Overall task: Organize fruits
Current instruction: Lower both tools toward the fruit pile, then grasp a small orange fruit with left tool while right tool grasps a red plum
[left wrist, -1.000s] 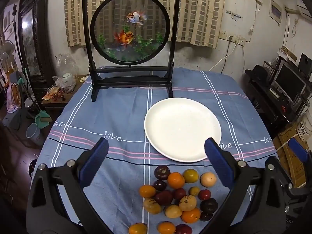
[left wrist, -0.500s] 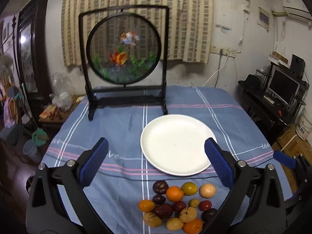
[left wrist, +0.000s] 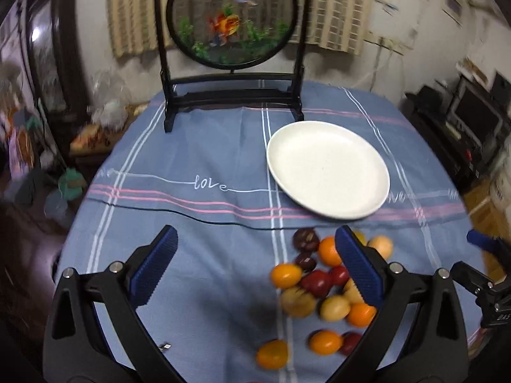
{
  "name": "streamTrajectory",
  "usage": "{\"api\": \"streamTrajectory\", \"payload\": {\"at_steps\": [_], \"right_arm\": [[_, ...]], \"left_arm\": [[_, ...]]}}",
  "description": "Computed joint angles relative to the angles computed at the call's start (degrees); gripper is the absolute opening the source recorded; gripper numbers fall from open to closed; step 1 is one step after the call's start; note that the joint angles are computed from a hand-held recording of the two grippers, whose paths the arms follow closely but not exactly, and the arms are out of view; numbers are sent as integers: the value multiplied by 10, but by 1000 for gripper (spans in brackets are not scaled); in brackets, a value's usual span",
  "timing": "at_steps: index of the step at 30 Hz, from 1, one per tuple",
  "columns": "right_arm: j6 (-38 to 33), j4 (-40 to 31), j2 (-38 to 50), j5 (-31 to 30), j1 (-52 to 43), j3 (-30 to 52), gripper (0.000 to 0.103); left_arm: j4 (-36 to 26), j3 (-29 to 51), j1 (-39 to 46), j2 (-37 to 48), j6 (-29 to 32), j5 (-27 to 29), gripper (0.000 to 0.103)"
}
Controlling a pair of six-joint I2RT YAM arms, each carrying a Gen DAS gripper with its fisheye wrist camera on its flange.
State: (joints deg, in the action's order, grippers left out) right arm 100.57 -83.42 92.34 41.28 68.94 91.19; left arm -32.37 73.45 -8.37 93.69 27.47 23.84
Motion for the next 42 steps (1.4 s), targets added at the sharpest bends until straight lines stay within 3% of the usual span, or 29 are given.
{"api": "streamTrajectory", "payload": {"at_steps": [5,10,15,23,25,26,28,30,31,39,42], "right_arm": [[-118,66,68,-77,18,15,100],[-180,197,96,-159,7,-27,84],[-212,248,119,-213,-18,-45,77],[-251,326,139,-276,-62,-83,52],[-266,322,155,-281,-66,-65,41],[-271,326,153,-283,-68,-68,40],[-273,324,150,-279,-65,-70,39],[-273,342,139,-279,-65,-88,39],[-269,348,136,-278,-63,-95,39],[-242,340,121,-262,-44,-102,39],[-214,334,97,-241,-31,-113,39]], "left_arm": [[21,-103,33,-47,148,21,100],[12,-163,70,-47,258,22,100],[10,-182,97,-24,302,21,100],[31,-198,94,9,326,21,99],[37,-201,82,13,324,14,96],[34,-199,77,18,325,11,90],[17,-187,66,39,326,5,73],[-18,-163,59,69,332,7,47],[-44,-147,59,83,336,13,41],[-70,-132,53,70,324,15,38],[-113,-94,52,59,315,37,38]]}}
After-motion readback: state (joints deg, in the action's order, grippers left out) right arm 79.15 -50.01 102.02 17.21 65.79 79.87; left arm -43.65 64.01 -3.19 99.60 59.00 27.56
